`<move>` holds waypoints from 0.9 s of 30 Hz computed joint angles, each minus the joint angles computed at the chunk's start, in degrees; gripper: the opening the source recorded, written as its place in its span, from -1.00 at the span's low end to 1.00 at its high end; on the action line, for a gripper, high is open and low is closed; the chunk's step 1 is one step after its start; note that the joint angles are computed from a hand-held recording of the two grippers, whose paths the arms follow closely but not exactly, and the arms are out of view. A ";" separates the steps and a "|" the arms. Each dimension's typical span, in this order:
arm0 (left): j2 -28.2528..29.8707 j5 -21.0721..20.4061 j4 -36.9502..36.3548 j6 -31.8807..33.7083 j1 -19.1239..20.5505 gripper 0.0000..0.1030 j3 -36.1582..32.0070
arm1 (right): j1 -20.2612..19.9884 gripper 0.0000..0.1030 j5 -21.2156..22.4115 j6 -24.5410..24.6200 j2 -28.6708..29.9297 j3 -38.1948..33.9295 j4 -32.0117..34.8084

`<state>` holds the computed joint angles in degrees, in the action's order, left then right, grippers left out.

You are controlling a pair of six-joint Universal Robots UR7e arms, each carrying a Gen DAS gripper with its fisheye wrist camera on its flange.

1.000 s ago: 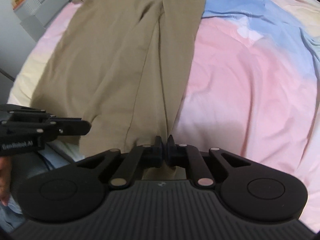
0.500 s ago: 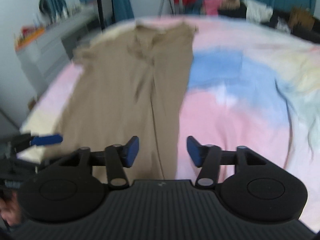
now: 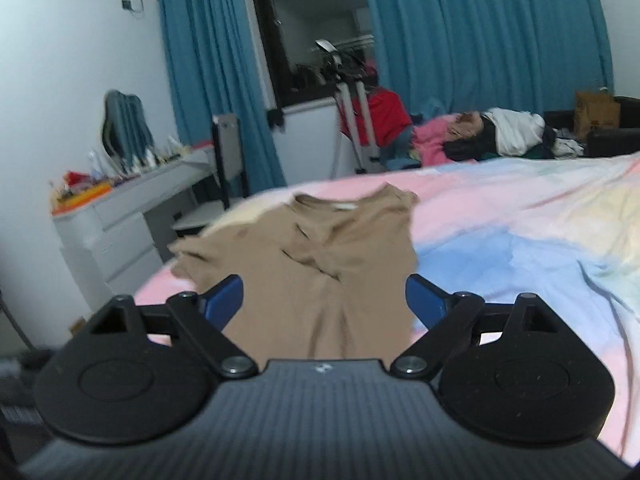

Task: Fold clothes

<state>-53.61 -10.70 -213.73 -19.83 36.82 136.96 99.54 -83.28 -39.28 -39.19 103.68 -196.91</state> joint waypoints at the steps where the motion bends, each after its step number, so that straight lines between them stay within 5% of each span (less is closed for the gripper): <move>1: 0.05 -0.02 -0.20 -0.43 0.38 1.00 -0.20 | -0.25 0.74 -1.03 0.26 0.11 0.30 -0.39; 7: -3.36 -4.53 -1.58 -5.89 5.48 1.00 -1.22 | -0.71 0.74 -4.27 4.63 -0.51 0.52 2.58; 10: -9.95 -10.18 7.87 -16.06 11.79 1.00 -3.25 | -0.79 0.74 -5.03 5.39 -0.28 0.91 0.29; 15: -13.77 -17.72 10.21 -19.66 23.29 0.99 -10.30 | -1.23 0.74 -7.16 6.49 0.96 -0.32 -0.49; 20: -9.35 -20.38 2.43 -9.19 33.55 0.91 -20.82 | -1.00 0.74 -10.67 6.47 4.78 -4.64 -1.46; 27: -1.80 -20.34 -7.95 9.80 40.53 0.76 -34.86 | -0.36 0.74 -14.17 6.44 11.61 -13.12 -0.47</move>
